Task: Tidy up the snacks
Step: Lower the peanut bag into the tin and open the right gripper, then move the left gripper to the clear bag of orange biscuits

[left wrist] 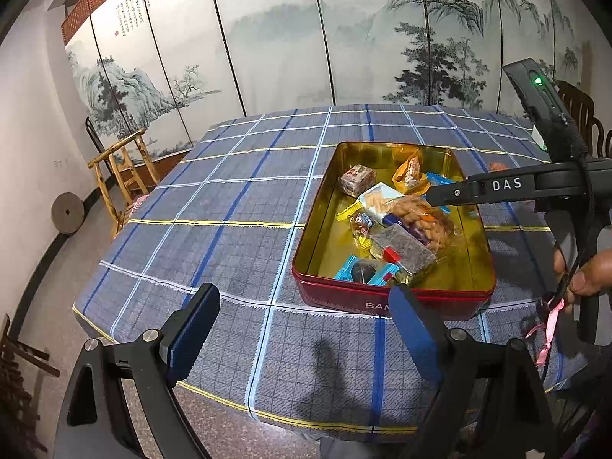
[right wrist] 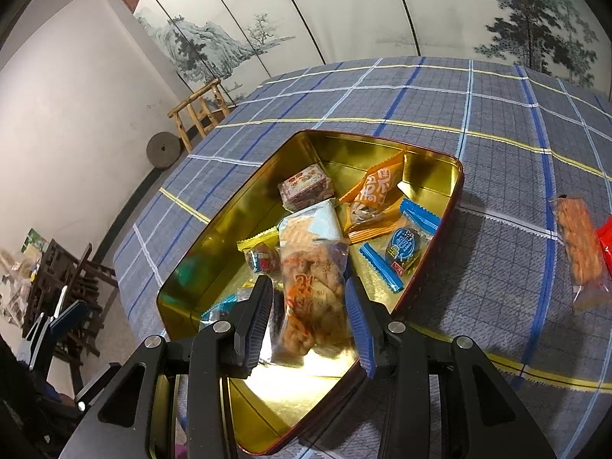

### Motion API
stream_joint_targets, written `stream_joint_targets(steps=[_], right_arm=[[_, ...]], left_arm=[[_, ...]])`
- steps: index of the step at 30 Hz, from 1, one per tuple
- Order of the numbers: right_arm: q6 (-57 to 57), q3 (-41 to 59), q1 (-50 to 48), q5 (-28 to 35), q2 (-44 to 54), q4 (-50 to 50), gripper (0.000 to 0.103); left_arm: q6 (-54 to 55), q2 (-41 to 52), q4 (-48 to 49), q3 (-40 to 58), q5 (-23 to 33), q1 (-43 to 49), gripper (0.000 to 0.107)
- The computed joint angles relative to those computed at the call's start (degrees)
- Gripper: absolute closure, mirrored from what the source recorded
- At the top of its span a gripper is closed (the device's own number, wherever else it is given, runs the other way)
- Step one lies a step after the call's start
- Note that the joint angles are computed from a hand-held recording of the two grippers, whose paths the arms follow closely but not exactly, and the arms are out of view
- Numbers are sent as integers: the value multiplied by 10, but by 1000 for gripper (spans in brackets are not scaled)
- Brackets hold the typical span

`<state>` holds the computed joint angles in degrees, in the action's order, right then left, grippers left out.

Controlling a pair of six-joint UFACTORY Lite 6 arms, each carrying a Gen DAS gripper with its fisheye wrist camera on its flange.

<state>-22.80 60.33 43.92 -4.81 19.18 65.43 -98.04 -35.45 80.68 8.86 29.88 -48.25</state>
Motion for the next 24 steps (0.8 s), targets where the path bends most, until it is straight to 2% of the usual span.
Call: stream_joint_targets(steps=[7,14,17,20,24], right_arm=[[181,-26,6,-9,-17,-171,61],[236,-63,15,-26,-47,-214,60],[312,-88,16,-36,-66,-287,58],[302,-109,22,-47,-87,-274,57],[188,-134,37,-59,-117,-159,51]], left_arm=[[-4,2,4,-2,2,-2,19],[-18,19,0,9,27,-35,18],[-16,20,-7,11,36,-45,17],[-14,21,-13,13,43,-53,17],[-16,27,-21,19,59,-73,17]])
